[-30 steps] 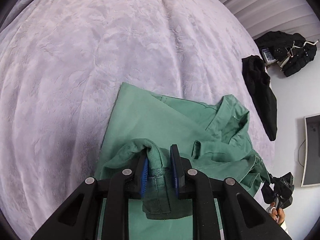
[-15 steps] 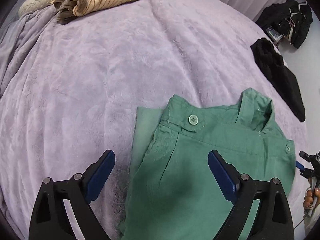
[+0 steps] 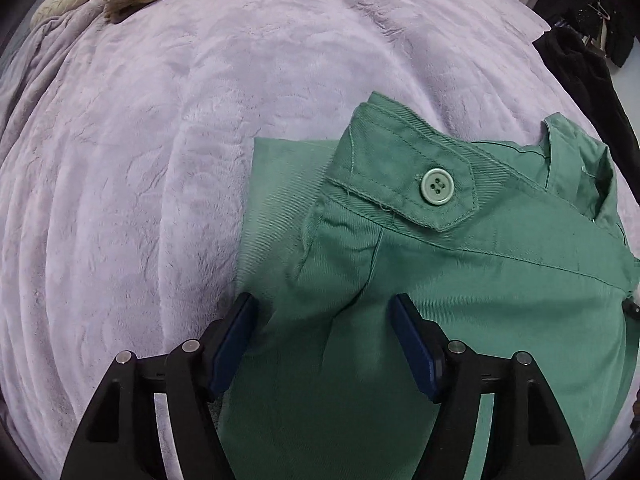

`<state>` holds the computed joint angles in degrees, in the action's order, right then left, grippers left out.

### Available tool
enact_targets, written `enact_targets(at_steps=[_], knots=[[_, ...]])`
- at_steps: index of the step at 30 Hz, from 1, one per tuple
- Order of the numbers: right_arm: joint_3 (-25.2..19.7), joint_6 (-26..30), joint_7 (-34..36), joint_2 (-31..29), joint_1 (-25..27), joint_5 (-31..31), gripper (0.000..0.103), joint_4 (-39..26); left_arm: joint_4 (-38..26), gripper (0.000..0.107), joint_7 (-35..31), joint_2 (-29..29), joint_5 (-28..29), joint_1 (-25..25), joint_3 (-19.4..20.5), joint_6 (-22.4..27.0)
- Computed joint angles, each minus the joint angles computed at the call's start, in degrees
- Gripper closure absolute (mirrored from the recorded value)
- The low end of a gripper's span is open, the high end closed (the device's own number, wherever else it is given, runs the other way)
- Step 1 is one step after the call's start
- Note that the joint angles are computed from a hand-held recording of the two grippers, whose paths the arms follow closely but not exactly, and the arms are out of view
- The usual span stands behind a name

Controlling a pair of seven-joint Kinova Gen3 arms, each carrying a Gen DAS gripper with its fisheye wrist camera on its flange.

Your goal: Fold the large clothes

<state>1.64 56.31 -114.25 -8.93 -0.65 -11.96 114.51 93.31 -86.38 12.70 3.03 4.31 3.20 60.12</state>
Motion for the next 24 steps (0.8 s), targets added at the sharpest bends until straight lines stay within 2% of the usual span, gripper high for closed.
enact_targets(at_steps=[1,2,3,5,8,10,12,14,16,18,19,22,24], knots=[[-0.53,0.16,-0.48,-0.64,0.89,-0.15,0.095,0.16,-0.51,0.035,0.75,-0.25,-1.26,0.06,0.09,0.93],[-0.50,1.25,-1.83,-1.23,0.72,0.55,0.086,-0.19,-1.13,0.035,1.28,-0.65,-2.51,0.77,-0.88,2.35],[-0.61,3.28,-3.56,-2.07,0.63,1.68,0.083,-0.98,-1.41,0.035,1.15,-1.34,-2.83,0.42,-1.08,3.48],[-1.08,6.05,-5.18,-4.75,0.67,2.85,0.083,-1.80,-0.76,0.035,-1.35,-3.70,-0.97,-1.76,-1.08,4.52],[-4.22,9.86,-8.38,-10.21,-0.27,5.74,0.083,-2.83,1.03,0.035,-6.31,-7.72,2.36,-4.09,-1.52,6.07],[-5.98,11.55,-9.51,-13.45,-1.88,5.09,0.083,-3.01,2.94,0.035,-8.81,-10.08,4.18,-4.69,-1.69,6.86],[-7.57,12.87,-10.88,-15.50,-3.52,3.63,0.083,-2.27,5.39,0.035,-8.56,-11.29,3.80,-4.57,-0.73,6.99],[-9.47,13.76,-13.11,-16.62,-4.56,2.81,0.083,-0.34,9.59,0.035,-6.69,-11.69,2.16,-3.09,-1.34,5.96],[-11.92,15.21,-16.30,-17.28,-4.73,3.49,0.083,2.51,14.61,0.034,-7.87,-13.04,4.24,-4.59,-2.58,3.02],[-11.61,15.83,-18.29,-18.86,-4.81,3.61,0.089,6.95,17.74,0.029,-11.99,-15.08,7.47,-6.53,-4.38,1.20],[-10.17,15.00,-18.08,-21.04,-5.09,3.10,0.101,9.25,17.97,0.029,-13.20,-15.37,7.99,-7.10,-4.81,1.69],[-7.34,14.80,-17.21,-25.40,-4.60,2.68,0.103,11.37,17.98,0.029,-14.76,-16.80,6.83,-7.95,-4.96,3.38],[-7.04,16.65,-17.71,-26.62,-3.41,2.72,0.103,10.99,18.16,0.029,-14.62,-17.59,5.98,-8.57,-5.29,4.57]])
